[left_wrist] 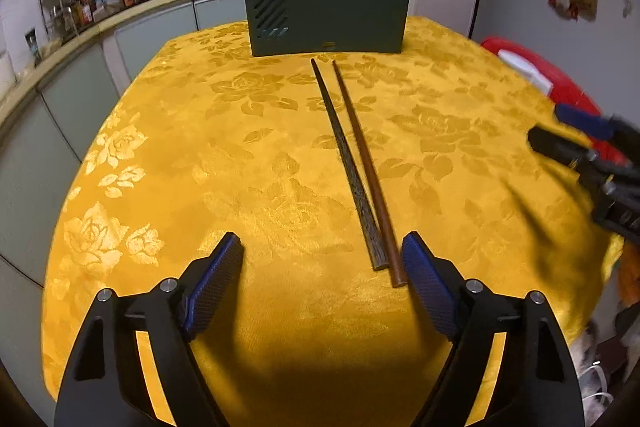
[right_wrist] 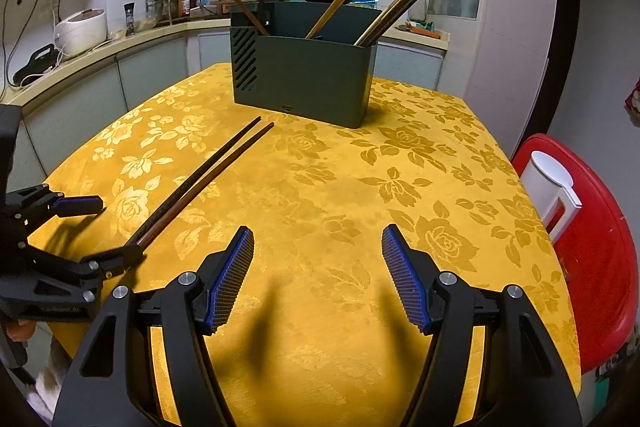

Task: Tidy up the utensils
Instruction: 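Move both open tools down over the last two dark chopsticks on the cloth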

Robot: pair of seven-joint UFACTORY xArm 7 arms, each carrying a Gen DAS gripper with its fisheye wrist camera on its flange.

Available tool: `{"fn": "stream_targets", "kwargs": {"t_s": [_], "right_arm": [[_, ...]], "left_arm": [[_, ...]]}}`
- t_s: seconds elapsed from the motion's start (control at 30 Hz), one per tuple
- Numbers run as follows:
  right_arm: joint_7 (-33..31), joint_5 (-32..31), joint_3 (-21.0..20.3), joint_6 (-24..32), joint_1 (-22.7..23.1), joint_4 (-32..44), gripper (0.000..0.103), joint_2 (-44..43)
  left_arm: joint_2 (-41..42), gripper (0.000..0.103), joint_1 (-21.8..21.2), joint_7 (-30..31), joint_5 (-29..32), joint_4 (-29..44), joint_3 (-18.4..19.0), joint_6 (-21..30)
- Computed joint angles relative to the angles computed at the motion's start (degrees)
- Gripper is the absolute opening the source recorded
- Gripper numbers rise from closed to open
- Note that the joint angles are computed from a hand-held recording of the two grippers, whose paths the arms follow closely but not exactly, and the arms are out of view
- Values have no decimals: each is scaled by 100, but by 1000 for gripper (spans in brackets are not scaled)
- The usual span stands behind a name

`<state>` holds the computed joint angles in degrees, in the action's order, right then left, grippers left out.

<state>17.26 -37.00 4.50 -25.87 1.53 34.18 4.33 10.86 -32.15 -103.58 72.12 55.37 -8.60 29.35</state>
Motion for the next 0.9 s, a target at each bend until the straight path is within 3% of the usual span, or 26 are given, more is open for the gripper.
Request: {"fn": "stream_targets", "kwargs": {"t_s": [0.13,0.2,0.27,0.43,0.9], "right_arm": [[15,-15,13,8,0,8,64,20],[71,-87,31,29,-13,17,64,32],[79,-121,40,29,-14,12,64,32],[116,-206,61,35,-5,6,64,37],[79,-265,127,93,12,-5,64,116]], "left_arm": [[-200,80,25,-459,437,-120,-10,0],[-163,80,60,-352,308,-80,-58,130],[-37,70,94,-116,56,-3,-80,159],[132,69,-6,164,-131,142,-46,251],[124,63,-96,69,-107,141,43,328]]}}
